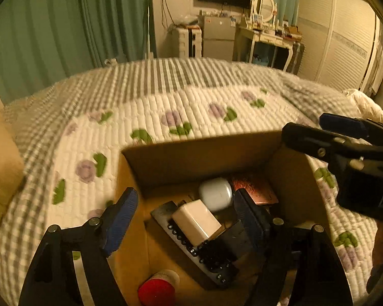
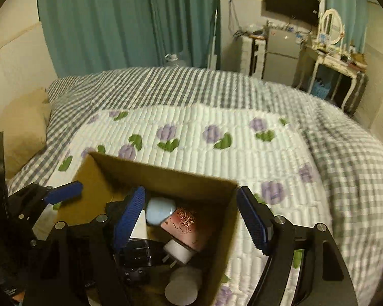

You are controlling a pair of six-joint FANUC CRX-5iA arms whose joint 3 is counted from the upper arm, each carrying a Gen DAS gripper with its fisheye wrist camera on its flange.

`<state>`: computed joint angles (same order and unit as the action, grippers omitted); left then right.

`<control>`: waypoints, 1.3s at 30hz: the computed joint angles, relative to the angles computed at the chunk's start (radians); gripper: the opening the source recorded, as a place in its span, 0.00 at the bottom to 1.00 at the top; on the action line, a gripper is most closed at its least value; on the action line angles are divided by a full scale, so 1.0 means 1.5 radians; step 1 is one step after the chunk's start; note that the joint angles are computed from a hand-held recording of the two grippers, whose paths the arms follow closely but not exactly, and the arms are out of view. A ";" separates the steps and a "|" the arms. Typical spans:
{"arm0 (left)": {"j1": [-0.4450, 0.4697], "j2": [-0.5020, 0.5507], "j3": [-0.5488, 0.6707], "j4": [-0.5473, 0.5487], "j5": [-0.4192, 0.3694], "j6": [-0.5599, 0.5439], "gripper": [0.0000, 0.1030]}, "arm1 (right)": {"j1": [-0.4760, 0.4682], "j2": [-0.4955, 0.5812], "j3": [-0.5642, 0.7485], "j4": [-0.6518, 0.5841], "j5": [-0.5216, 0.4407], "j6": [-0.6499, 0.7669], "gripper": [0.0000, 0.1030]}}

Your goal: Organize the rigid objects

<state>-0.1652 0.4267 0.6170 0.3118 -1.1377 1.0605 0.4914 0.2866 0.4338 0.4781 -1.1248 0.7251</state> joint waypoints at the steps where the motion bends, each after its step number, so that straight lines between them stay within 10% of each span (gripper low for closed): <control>1: 0.002 -0.011 -0.006 0.005 0.006 -0.005 0.78 | 0.005 -0.009 -0.001 0.015 -0.004 -0.010 0.72; 22: 0.085 -0.281 -0.236 0.245 0.216 -0.200 0.78 | 0.197 -0.154 -0.064 0.391 -0.103 -0.156 0.77; 39: 0.086 -0.441 -0.599 0.459 0.410 -0.395 1.00 | 0.271 -0.288 -0.426 0.522 -0.092 -0.472 1.00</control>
<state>-0.0364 -0.2343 -0.2811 1.0007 -0.5220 0.4686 0.8983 -0.1447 -0.2048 1.2616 -1.2632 0.0163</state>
